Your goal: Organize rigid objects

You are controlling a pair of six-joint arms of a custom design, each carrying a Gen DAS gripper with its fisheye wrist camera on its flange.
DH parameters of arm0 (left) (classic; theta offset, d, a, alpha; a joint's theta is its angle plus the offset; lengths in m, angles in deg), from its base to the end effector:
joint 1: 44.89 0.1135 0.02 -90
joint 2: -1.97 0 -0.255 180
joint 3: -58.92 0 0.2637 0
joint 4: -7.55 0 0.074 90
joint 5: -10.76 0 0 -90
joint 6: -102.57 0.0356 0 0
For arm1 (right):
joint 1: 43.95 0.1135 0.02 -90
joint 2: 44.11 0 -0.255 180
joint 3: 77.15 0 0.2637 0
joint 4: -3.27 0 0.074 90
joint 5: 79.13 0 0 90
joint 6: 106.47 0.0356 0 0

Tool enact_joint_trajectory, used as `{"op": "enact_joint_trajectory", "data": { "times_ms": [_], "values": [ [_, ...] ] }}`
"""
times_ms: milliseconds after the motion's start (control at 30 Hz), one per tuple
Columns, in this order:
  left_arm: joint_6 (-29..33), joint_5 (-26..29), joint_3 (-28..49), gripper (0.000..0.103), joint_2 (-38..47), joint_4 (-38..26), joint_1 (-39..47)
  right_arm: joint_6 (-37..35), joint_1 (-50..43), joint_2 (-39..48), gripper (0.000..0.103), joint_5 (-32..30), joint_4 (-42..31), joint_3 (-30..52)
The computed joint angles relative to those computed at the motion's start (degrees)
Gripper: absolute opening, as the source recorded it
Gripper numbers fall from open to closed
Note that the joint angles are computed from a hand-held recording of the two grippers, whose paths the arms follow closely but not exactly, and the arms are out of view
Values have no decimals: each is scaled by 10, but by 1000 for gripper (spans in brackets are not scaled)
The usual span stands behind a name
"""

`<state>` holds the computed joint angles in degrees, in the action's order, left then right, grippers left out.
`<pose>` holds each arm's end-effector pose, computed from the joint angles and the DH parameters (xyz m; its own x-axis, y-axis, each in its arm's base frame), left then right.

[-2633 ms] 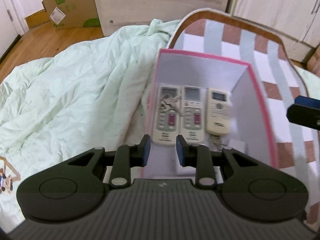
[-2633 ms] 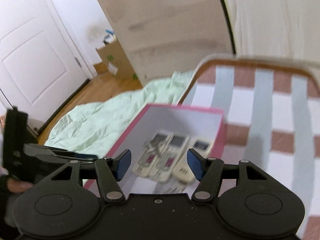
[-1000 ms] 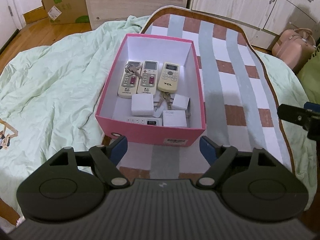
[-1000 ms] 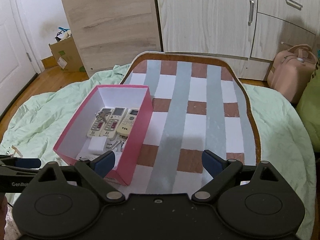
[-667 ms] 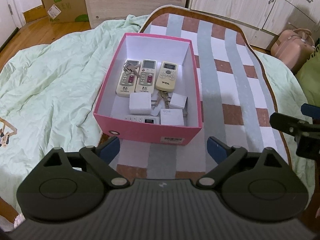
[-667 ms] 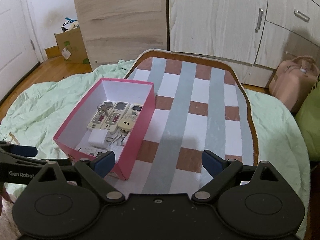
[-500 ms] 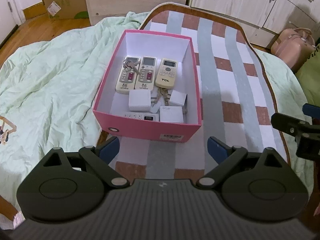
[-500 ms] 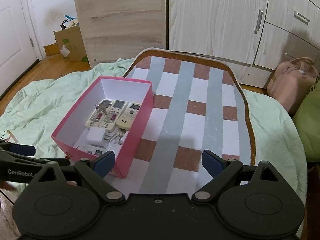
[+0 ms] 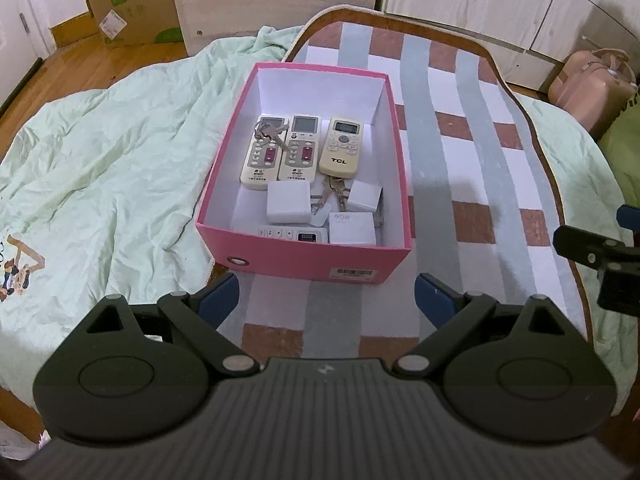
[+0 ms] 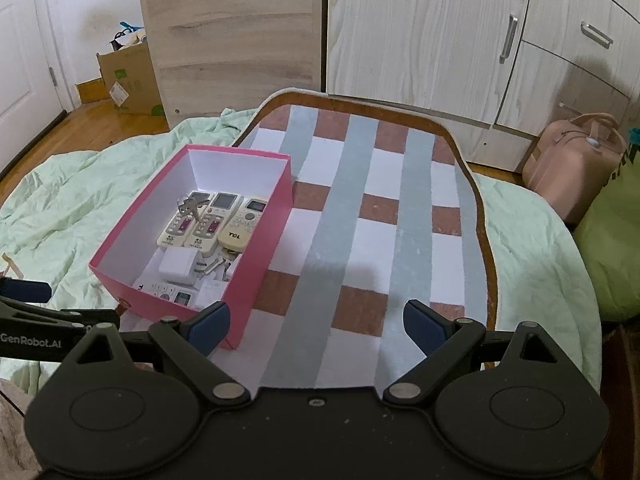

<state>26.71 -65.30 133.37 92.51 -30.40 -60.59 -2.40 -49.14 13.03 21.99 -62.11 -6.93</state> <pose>0.3245 -0.1001 0.2075 -0.6582 0.4313 -0.6171 0.5771 0.8154 -0.0456 0.2037 -0.0254 0.3012 -0.7142 0.3044 -0.6303 0.3916 0.9201 0.0006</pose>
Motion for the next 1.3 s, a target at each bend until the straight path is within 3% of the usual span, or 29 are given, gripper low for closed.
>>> {"op": "enact_joint_trajectory", "data": {
  "times_ms": [333, 1300],
  "values": [
    [9, -2, -46, 95, -21, 50, -3, -5, 6, 0, 96, 1, -1, -8],
    [7, -34, -47, 95, -20, 40, -6, -3, 11, -1, 96, 5, 0, -22]
  ]
}}
